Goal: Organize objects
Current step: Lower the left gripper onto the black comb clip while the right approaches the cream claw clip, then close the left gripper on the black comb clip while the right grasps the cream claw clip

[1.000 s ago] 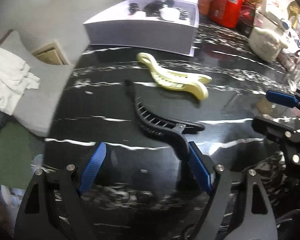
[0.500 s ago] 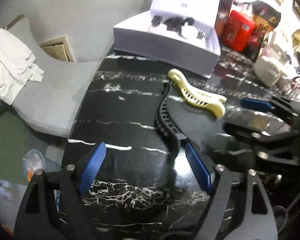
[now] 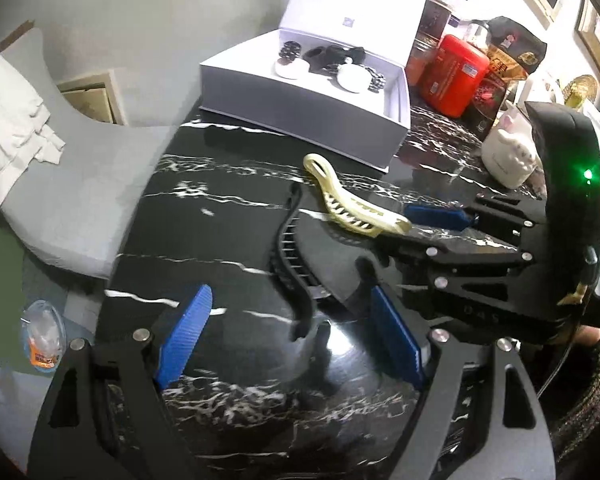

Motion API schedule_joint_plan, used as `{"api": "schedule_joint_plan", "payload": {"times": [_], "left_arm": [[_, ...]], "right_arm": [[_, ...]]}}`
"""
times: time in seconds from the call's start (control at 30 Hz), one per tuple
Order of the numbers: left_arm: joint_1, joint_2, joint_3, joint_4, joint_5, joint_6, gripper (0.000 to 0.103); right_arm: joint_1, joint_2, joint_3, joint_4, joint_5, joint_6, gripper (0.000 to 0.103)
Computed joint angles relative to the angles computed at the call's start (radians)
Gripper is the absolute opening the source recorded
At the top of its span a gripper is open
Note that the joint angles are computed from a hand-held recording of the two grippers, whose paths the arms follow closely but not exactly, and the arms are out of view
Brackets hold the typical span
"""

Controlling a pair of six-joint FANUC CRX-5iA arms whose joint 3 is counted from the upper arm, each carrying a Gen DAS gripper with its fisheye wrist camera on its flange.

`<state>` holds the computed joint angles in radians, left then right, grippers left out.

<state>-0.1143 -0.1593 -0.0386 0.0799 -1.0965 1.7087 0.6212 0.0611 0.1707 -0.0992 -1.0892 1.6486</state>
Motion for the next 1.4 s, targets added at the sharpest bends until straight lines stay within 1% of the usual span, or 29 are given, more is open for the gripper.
{"api": "schedule_joint_plan", "payload": {"times": [0.27, 0.33, 0.4, 0.53, 0.57, 0.6, 0.63, 0.7, 0.8, 0.87, 0.97, 1.03, 1.07, 1.13, 1.23, 1.3, 1.37, 1.4], "left_arm": [[-0.061, 0.061, 0.044, -0.074, -0.025, 0.068, 0.081], [-0.074, 0.072, 0.053, -0.096, -0.032, 0.088, 0.081], [-0.098, 0.088, 0.077, -0.148, -0.049, 0.122, 0.081], [-0.129, 0.101, 0.093, -0.21, -0.049, 0.146, 0.079], [-0.137, 0.098, 0.088, -0.222, -0.035, 0.141, 0.075], [-0.139, 0.088, 0.073, -0.22, -0.008, 0.128, 0.068], [-0.136, 0.083, 0.063, -0.211, 0.009, 0.115, 0.065], [-0.135, 0.076, 0.052, -0.195, 0.028, 0.085, 0.053], [-0.128, 0.069, 0.039, -0.162, 0.038, 0.033, 0.044], [-0.12, 0.058, 0.02, -0.127, 0.049, -0.021, 0.041], [-0.095, 0.03, -0.033, -0.032, 0.079, -0.132, 0.04], [-0.094, 0.024, -0.041, -0.018, 0.077, -0.165, 0.04], [-0.096, 0.023, -0.04, -0.021, 0.074, -0.167, 0.04], [-0.092, 0.017, -0.046, -0.017, 0.084, -0.16, 0.04], [-0.068, 0.011, -0.063, 0.025, 0.105, -0.156, 0.042], [-0.06, 0.019, -0.062, 0.035, 0.107, -0.15, 0.051], [-0.057, 0.026, -0.06, 0.032, 0.109, -0.131, 0.053], [-0.052, 0.024, -0.068, 0.039, 0.125, -0.128, 0.054]], "right_arm": [[-0.039, -0.07, -0.072, -0.026, 0.024, 0.005, 0.035], [-0.046, -0.094, -0.1, -0.011, 0.029, -0.021, 0.035], [-0.048, -0.12, -0.13, 0.011, 0.033, -0.047, 0.035], [-0.042, -0.169, -0.184, 0.053, 0.035, -0.07, 0.035], [-0.037, -0.18, -0.194, 0.06, 0.034, -0.071, 0.035], [-0.033, -0.19, -0.203, 0.063, 0.033, -0.069, 0.035], [-0.029, -0.201, -0.212, 0.059, 0.031, -0.059, 0.035], [-0.028, -0.208, -0.211, 0.038, 0.02, -0.039, 0.035], [-0.027, -0.215, -0.207, 0.003, 0.012, -0.006, 0.036], [-0.026, -0.208, -0.205, 0.0, 0.013, -0.015, 0.041], [-0.012, -0.197, -0.21, 0.031, 0.011, -0.05, 0.045], [-0.005, -0.196, -0.212, 0.036, 0.013, -0.048, 0.046], [-0.002, -0.198, -0.213, 0.034, 0.017, -0.043, 0.047], [0.003, -0.204, -0.213, 0.021, 0.028, -0.023, 0.053], [0.01, -0.201, -0.209, 0.019, 0.044, -0.009, 0.055], [0.008, -0.188, -0.198, 0.016, 0.041, -0.005, 0.056], [0.001, -0.171, -0.186, 0.011, 0.03, -0.017, 0.056], [-0.005, -0.164, -0.181, 0.007, 0.026, -0.024, 0.056]]}}
